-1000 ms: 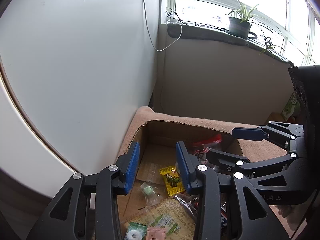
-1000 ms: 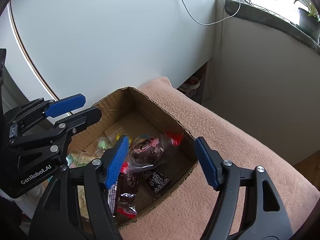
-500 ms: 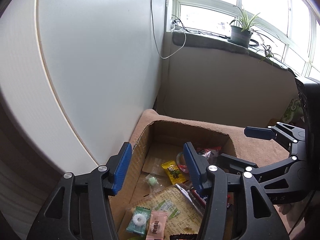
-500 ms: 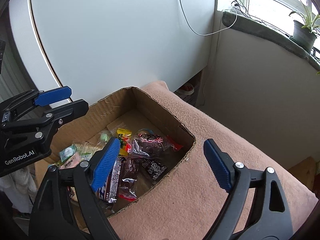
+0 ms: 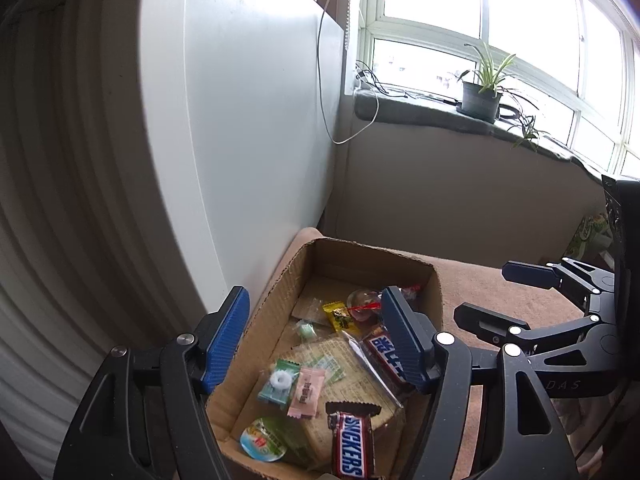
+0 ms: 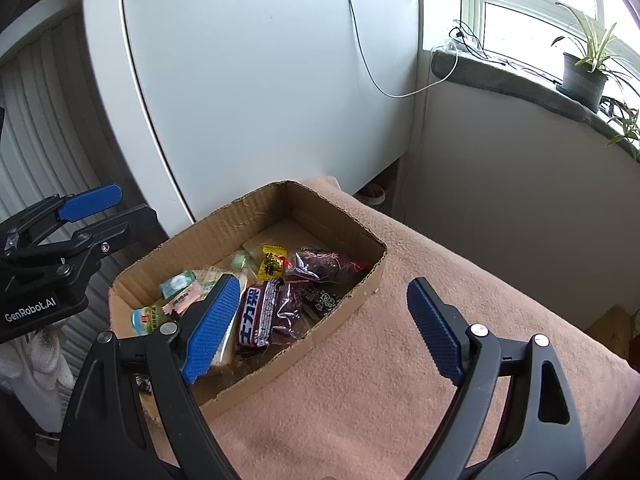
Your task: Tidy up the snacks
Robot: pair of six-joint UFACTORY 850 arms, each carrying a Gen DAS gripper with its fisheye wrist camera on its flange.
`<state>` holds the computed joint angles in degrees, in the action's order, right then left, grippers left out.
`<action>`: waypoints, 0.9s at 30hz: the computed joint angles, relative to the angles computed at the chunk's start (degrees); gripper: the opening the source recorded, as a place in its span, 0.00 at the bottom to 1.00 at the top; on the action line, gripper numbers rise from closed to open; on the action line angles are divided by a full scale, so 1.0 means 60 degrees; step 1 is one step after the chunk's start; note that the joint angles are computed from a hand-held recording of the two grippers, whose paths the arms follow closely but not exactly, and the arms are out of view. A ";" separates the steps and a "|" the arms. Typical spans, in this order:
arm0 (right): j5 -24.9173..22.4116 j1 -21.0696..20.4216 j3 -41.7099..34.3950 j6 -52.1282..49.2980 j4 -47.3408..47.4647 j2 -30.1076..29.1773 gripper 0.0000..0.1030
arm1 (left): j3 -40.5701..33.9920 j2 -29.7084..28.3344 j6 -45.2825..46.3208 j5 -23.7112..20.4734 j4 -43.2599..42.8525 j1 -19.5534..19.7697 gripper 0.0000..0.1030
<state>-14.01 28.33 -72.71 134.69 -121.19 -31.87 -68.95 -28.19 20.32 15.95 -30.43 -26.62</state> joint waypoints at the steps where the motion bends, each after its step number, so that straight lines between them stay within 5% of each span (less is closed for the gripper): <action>1: -0.0031 0.0002 0.0179 0.0638 -0.0581 0.0116 0.85 | 0.0180 0.0122 -0.0053 0.0156 -0.0035 -0.0045 0.68; 8: -0.0780 0.0235 0.1513 0.2286 -0.1809 0.0960 0.86 | 0.1159 0.0780 0.0218 0.0950 -0.0655 -0.0423 0.69; 27: -0.2569 0.1135 0.3569 0.2532 -0.0923 0.2527 0.86 | 0.2998 0.2170 0.0274 0.2196 -0.1891 -0.1265 0.77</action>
